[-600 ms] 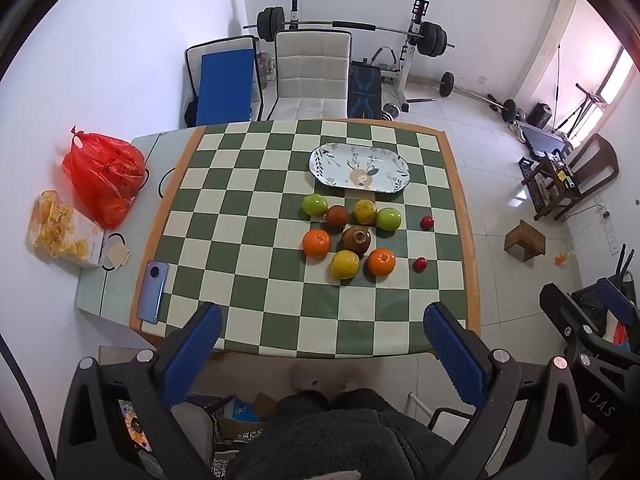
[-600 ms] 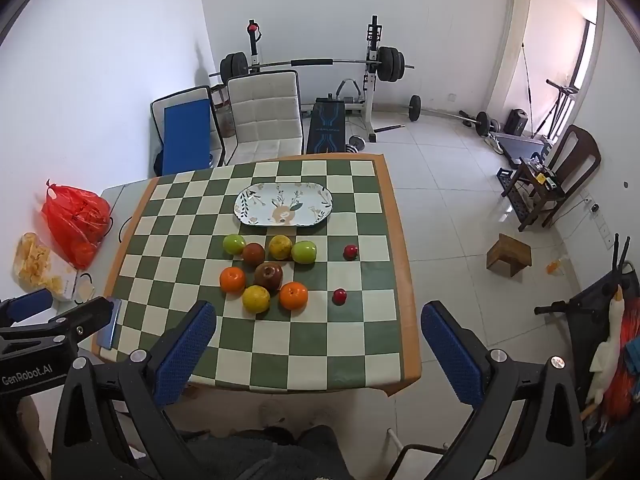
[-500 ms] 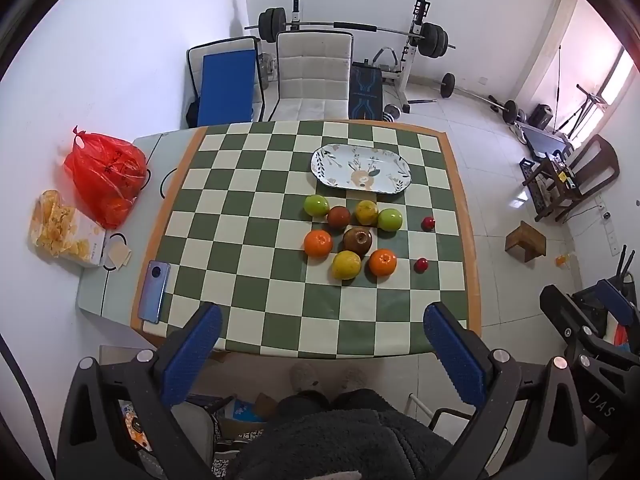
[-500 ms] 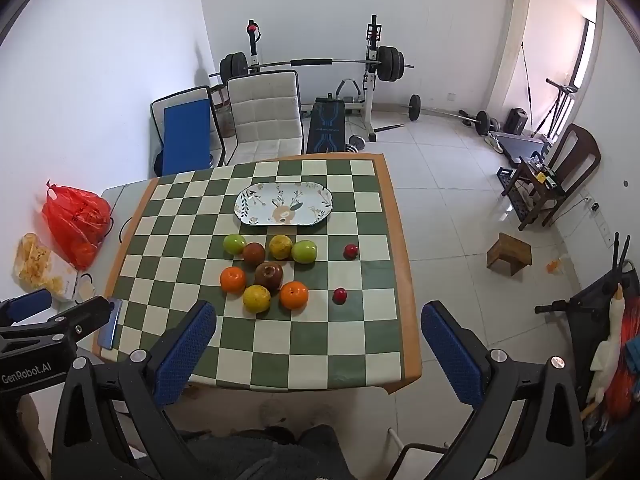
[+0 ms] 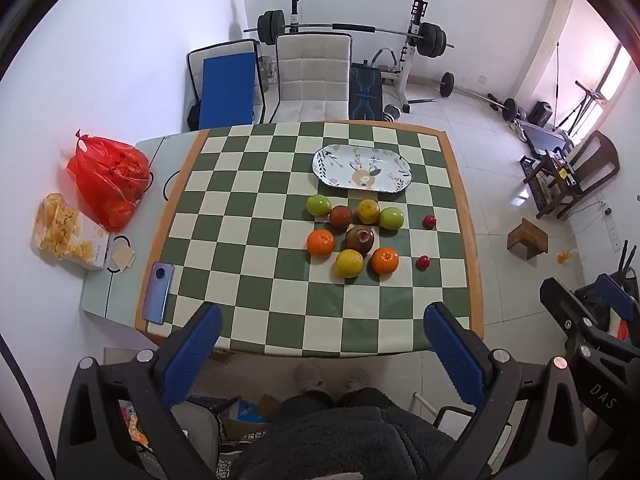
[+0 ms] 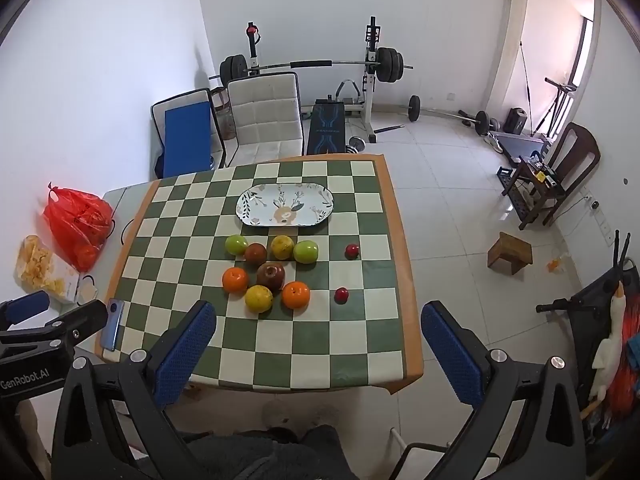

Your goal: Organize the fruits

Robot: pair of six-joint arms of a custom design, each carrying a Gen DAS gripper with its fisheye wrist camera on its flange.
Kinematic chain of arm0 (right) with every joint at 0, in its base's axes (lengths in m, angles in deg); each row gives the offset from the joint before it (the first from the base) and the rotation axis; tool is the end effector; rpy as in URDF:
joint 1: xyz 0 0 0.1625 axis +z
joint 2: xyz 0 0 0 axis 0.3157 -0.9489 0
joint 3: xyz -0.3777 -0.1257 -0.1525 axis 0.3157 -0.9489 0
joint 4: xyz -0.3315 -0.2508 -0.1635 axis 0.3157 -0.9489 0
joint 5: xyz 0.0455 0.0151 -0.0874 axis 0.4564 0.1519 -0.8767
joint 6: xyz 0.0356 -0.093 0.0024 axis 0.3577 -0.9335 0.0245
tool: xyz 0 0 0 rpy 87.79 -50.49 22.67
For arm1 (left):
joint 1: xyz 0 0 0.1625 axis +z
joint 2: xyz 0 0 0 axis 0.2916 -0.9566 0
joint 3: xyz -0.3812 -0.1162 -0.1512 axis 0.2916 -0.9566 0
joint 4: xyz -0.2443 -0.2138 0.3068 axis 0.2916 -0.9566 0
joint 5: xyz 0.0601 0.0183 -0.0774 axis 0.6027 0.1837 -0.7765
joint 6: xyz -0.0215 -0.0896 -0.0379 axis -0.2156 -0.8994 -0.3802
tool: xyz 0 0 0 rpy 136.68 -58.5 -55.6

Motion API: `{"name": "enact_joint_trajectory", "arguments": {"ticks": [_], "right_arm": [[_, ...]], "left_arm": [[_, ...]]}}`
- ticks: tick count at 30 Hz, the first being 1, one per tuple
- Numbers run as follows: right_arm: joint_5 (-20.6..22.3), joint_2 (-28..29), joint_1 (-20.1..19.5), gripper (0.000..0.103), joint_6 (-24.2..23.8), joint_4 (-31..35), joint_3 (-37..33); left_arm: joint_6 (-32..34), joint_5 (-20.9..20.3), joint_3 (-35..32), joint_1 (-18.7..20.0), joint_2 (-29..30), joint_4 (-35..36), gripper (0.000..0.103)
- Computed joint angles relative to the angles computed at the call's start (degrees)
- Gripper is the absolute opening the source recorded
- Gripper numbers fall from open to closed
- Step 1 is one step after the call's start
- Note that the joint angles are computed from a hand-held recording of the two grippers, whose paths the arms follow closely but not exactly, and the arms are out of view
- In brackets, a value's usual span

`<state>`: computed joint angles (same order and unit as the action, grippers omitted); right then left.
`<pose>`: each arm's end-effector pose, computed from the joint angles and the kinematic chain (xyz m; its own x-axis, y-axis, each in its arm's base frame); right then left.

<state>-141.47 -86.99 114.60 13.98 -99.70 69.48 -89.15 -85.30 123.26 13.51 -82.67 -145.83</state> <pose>0.5130 -0.4732 0.4539 -0.7319 0.0922 0.6752 -0.3129 0.8347 -0.4532 -0.4904 -0.5202 0.4706 -0.7288 0.0691 -0.6812 0.3346 0.9039 -0.2663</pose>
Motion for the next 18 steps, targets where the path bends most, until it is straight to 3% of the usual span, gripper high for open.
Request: {"name": "enact_joint_trajectory", "arguments": {"ticks": [18], "right_arm": [[-0.7,0.6,0.7,0.103,1.5,1.9,-2.2]], "left_arm": [[-0.1,0.5,0.4,-0.1,-0.2,0.1,0.103]]}}
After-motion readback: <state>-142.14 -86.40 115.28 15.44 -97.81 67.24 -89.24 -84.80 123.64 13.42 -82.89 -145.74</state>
